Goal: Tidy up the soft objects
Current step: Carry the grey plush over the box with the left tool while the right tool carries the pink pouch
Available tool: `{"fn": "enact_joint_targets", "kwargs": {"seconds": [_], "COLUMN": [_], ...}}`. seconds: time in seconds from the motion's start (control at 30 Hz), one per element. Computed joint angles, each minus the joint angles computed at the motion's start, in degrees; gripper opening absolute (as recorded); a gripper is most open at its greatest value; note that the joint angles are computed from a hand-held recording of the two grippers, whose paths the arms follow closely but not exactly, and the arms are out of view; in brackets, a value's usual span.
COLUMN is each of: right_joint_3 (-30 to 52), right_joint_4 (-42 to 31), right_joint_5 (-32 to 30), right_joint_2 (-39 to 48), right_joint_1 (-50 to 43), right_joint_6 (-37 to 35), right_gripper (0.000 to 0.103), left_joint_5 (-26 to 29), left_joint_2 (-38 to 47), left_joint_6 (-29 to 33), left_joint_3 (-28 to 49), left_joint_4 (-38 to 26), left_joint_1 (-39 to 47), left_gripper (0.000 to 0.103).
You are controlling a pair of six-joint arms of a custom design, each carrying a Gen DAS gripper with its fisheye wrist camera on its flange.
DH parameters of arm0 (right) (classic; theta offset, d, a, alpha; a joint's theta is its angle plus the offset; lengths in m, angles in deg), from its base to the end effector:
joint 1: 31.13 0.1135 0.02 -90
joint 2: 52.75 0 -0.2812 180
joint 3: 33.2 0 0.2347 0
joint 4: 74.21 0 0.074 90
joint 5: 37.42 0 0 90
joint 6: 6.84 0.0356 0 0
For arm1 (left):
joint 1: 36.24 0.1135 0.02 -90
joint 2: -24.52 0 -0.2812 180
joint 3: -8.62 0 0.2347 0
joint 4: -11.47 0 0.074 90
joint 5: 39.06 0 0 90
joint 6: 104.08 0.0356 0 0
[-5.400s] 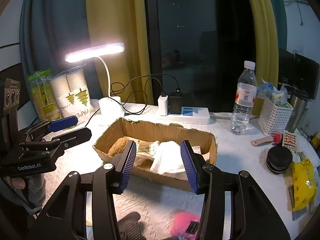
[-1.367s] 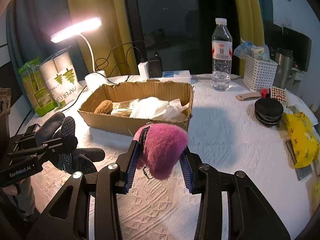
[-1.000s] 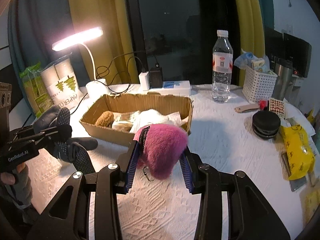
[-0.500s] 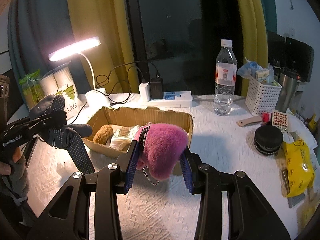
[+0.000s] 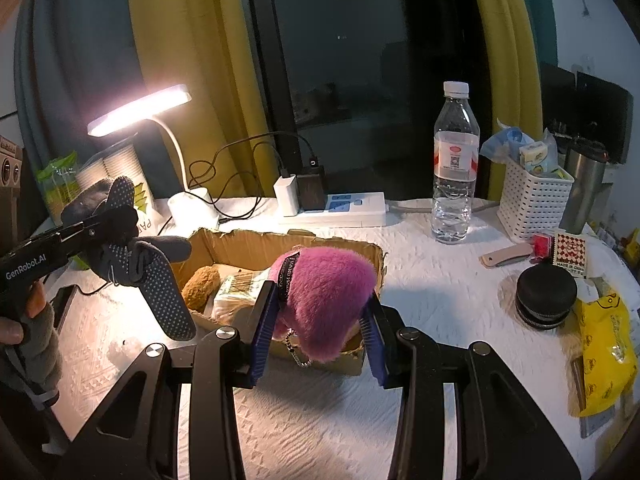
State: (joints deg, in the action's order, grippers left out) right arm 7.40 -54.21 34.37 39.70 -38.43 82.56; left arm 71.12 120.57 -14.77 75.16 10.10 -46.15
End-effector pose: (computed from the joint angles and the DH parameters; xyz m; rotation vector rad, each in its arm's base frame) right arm 0.2678 -0.0231 0.1530 -0.0640 2.1051 0.2551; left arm 0.3388 -0.0717 0.2224 0.3799 2.0752 -0.4819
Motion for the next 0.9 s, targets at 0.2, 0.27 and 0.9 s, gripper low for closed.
{"fn": "enact_joint_targets", "kwargs": {"seconds": [0.2, 0.27, 0.9], "right_joint_3": [1.73, 2.38, 8.91], "right_joint_4": [0.57, 0.7, -0.2], "right_joint_5": [-2.08, -2.54, -4.29], "right_joint_2": [2.3, 3.29, 13.28], "right_joint_1": [-1.54, -1.86, -1.67], "right_joint_6": [-0.34, -0.33, -0.45], "right_gripper": [0.042, 0.042, 0.042], "left_joint_5": [-1.11, -1.48, -4.26], "left_joint_2": [3.06, 4.2, 17.35], "left_joint_6": [-0.99, -1.23, -1.53], "left_joint_3": [2.66, 3.5, 11.64], "left_joint_4": [0.35, 0.6, -0.94], "left_joint_1": [-1.2, -1.65, -3.94], "left_gripper": [0.017, 0.017, 0.017]}}
